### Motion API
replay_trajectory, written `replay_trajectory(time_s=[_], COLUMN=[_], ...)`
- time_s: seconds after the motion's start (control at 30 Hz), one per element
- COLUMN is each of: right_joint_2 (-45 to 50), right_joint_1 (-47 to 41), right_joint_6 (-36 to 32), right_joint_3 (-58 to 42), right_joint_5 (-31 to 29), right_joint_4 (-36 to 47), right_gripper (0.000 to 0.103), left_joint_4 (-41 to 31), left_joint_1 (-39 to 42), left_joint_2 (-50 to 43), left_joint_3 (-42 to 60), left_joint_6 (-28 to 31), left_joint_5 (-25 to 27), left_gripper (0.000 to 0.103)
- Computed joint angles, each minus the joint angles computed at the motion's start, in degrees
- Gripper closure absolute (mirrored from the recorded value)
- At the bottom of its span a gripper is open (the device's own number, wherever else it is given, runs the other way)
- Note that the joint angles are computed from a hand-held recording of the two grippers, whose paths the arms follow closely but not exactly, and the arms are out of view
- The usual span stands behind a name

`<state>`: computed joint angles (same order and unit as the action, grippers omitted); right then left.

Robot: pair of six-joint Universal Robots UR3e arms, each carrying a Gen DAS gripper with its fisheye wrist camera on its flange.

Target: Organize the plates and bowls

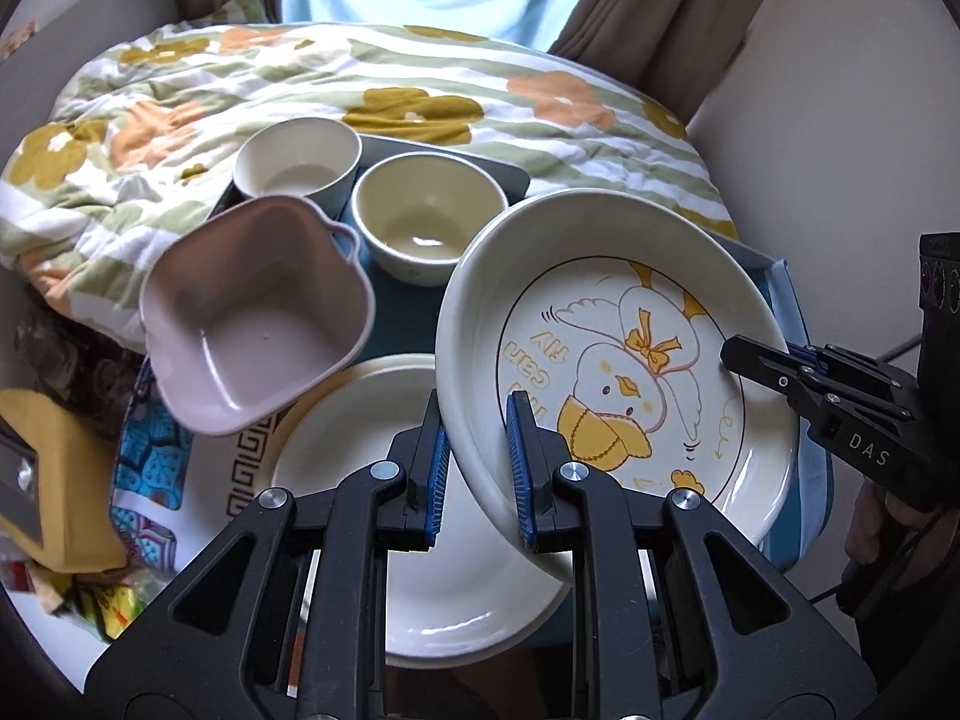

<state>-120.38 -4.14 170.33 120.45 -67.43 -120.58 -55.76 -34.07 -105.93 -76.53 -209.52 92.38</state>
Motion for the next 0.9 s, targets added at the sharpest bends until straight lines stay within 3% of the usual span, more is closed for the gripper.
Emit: replay_trajectory(time_s=[0.2,0.4,0.6,0.9], right_joint_2=[1.79,9.32,12.61,15.82], right_joint_1=[14.29,25.35,28.70,31.73], right_joint_6=[17.55,26.63,29.14,29.00], right_joint_3=[7.71,11.50,12.70,10.28], right_joint_5=[-8.67,-18.33,-22.23,-25.18], right_joint_4=[-11.48,-23.29,-28.23,-28.60], right_gripper=[0.088,0.088,0.088,0.088], left_joint_4=[7.28,14.44,17.29,16.35], left_joint_1=[3.54,6.61,7.36,7.01], left_joint_2=[10.04,11.25,9.29,7.05], left_joint_3=[-19.54,-29.93,-31.60,-29.42], left_joint_6=[6.14,7.64,9.45,11.10], left_joint_5=[-3.35,-7.14,-7.02,-4.14], left_gripper=[0.087,0.087,0.087,0.087])
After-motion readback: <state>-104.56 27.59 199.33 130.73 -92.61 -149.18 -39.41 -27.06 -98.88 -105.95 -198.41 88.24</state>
